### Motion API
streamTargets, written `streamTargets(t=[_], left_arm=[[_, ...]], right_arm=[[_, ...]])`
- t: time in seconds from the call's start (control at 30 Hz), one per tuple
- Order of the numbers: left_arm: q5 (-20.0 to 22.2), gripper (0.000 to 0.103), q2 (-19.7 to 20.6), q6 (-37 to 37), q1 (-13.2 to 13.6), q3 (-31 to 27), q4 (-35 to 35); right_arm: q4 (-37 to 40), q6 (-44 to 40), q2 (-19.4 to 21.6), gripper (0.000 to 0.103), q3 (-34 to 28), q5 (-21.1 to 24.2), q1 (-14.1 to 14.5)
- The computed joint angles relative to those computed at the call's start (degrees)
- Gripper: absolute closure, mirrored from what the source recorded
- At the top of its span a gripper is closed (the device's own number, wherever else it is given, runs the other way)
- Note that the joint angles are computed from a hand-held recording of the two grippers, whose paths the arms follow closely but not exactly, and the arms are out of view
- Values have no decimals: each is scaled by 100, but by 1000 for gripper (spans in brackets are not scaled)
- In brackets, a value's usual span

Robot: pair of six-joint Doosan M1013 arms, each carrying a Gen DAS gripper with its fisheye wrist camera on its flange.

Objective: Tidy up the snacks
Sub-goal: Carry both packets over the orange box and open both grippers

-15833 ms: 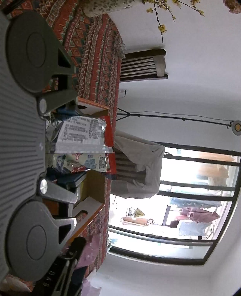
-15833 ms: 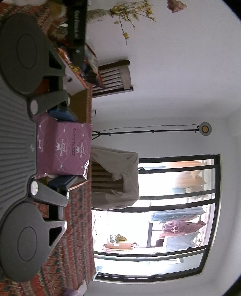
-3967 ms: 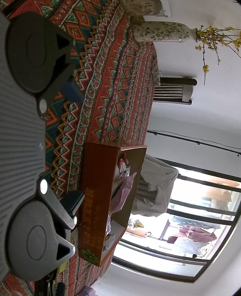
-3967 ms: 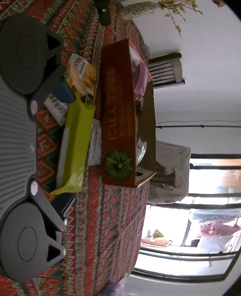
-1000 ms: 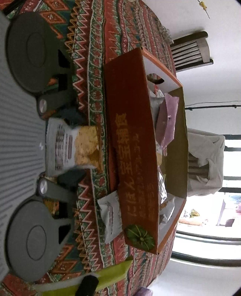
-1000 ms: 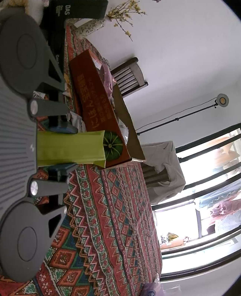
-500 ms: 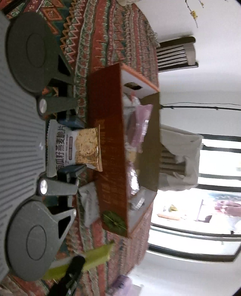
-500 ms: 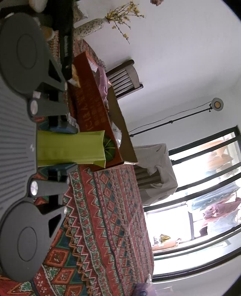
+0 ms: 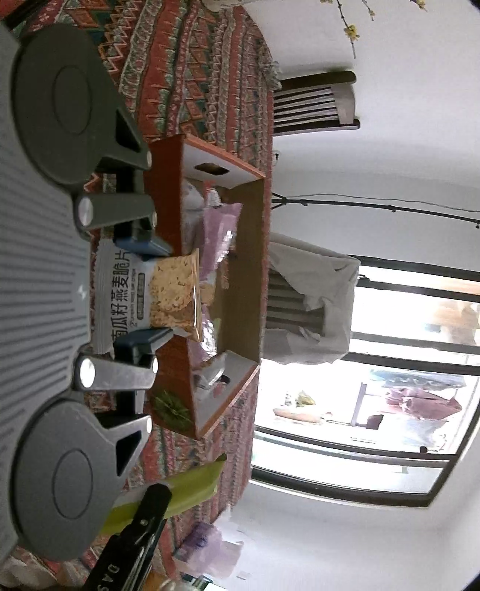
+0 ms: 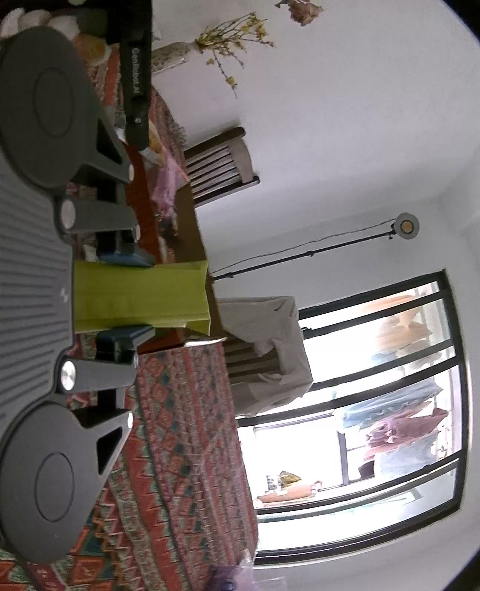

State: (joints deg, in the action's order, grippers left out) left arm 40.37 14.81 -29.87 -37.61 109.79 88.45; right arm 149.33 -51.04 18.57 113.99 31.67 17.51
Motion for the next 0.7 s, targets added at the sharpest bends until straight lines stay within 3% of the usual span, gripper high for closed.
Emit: streamTargets(t=[0.33,0.7], left_arm=[[32,62,-98,-311,88,-83,458],[-216,62,-45,-802,430,-269,864]], right_arm=[[134,-160,-13,71,-346,-41,128],[172,-155,244,71,-1007,-362,298]])
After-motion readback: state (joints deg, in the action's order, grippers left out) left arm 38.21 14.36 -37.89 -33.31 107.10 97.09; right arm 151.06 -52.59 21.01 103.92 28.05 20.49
